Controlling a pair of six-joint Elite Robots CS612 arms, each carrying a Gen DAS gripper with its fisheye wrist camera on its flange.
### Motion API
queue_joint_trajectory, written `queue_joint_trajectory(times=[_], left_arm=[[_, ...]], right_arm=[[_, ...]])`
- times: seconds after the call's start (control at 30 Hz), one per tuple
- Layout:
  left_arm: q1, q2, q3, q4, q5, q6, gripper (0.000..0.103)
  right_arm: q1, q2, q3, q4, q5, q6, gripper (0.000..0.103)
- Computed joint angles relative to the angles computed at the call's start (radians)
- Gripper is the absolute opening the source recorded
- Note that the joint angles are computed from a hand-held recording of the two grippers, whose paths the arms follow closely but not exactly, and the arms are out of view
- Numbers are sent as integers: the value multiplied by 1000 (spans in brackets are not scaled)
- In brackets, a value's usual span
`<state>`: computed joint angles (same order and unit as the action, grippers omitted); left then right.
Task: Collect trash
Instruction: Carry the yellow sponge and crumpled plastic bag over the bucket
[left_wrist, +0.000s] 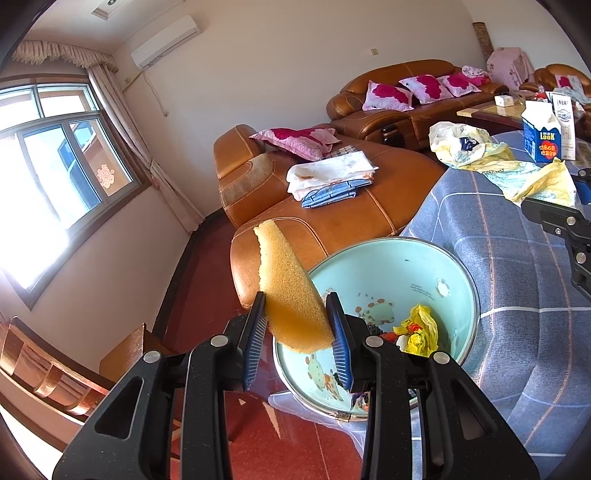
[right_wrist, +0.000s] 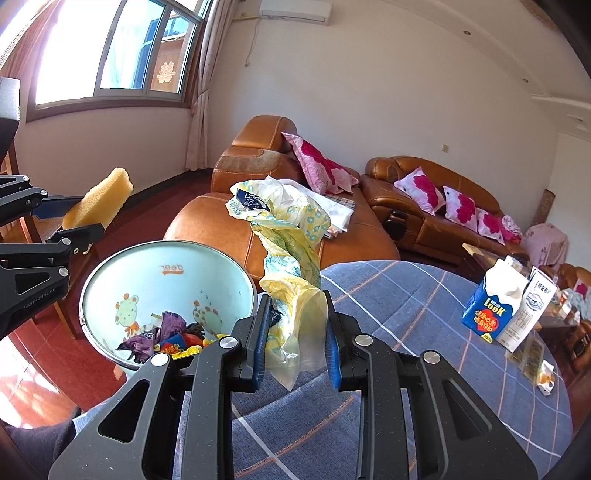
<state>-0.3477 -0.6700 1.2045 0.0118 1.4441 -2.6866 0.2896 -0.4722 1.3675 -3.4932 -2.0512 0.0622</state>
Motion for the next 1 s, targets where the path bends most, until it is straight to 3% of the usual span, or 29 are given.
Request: queue_joint_trajectory(times=[1.0], left_arm=[[7,17,-36,24,-28,-4,34]], right_arm=[[0,16,-41,27,41,-38,27]])
